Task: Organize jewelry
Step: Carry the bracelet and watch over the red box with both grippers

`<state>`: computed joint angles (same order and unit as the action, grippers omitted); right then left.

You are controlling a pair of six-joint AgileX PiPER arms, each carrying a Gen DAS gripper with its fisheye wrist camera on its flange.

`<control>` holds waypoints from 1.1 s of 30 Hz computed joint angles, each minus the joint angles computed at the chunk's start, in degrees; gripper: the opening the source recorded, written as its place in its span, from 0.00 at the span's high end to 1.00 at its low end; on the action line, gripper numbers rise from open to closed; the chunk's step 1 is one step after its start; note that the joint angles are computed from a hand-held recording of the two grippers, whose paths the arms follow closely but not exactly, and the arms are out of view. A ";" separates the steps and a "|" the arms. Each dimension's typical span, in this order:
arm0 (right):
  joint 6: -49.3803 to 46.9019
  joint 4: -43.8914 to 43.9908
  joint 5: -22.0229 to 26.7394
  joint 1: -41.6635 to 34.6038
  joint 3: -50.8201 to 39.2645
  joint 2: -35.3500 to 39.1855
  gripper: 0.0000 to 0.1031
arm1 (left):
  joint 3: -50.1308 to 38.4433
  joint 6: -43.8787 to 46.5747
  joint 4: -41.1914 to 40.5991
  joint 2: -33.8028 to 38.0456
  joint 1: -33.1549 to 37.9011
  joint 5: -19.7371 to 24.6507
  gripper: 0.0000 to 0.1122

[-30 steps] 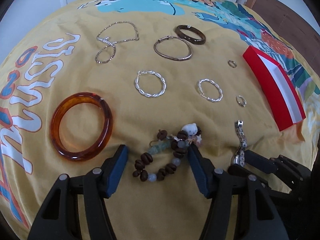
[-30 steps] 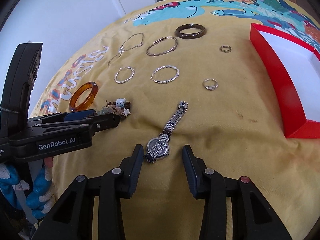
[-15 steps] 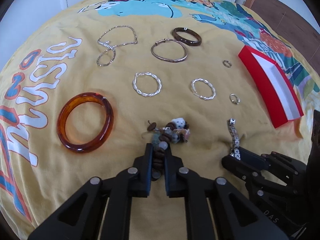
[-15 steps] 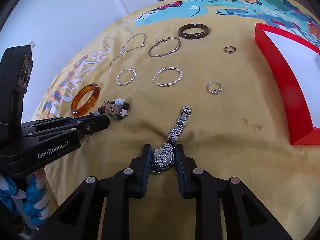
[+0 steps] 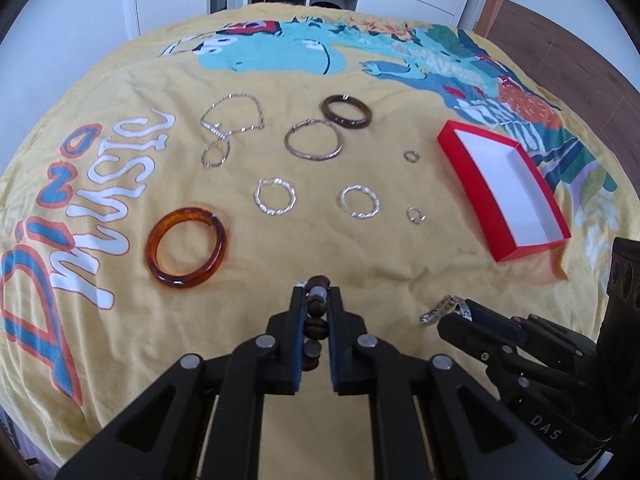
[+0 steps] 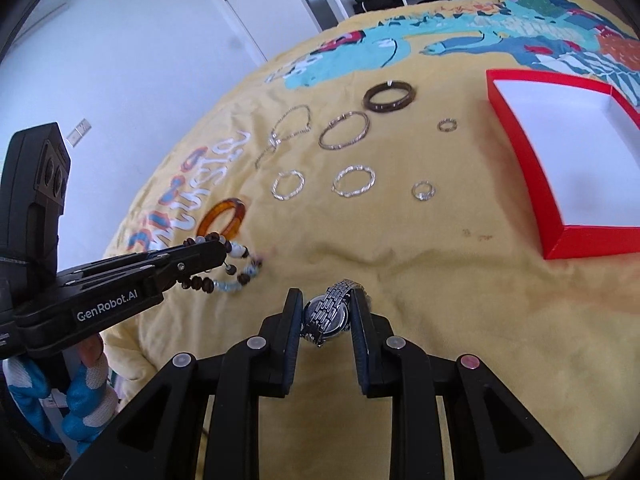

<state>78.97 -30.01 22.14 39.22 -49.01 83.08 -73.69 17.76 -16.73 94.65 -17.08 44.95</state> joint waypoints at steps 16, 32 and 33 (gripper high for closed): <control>-11.29 1.67 12.50 -14.20 7.30 -26.16 0.77 | -21.38 -9.82 1.17 6.40 -17.49 7.70 0.92; -64.20 32.32 6.14 -53.99 10.97 -14.61 0.77 | -53.54 -20.15 10.59 35.62 -31.38 19.91 0.92; -64.99 32.45 6.15 -54.29 10.81 -13.86 0.77 | -53.90 -20.28 11.15 36.49 -31.62 20.39 0.92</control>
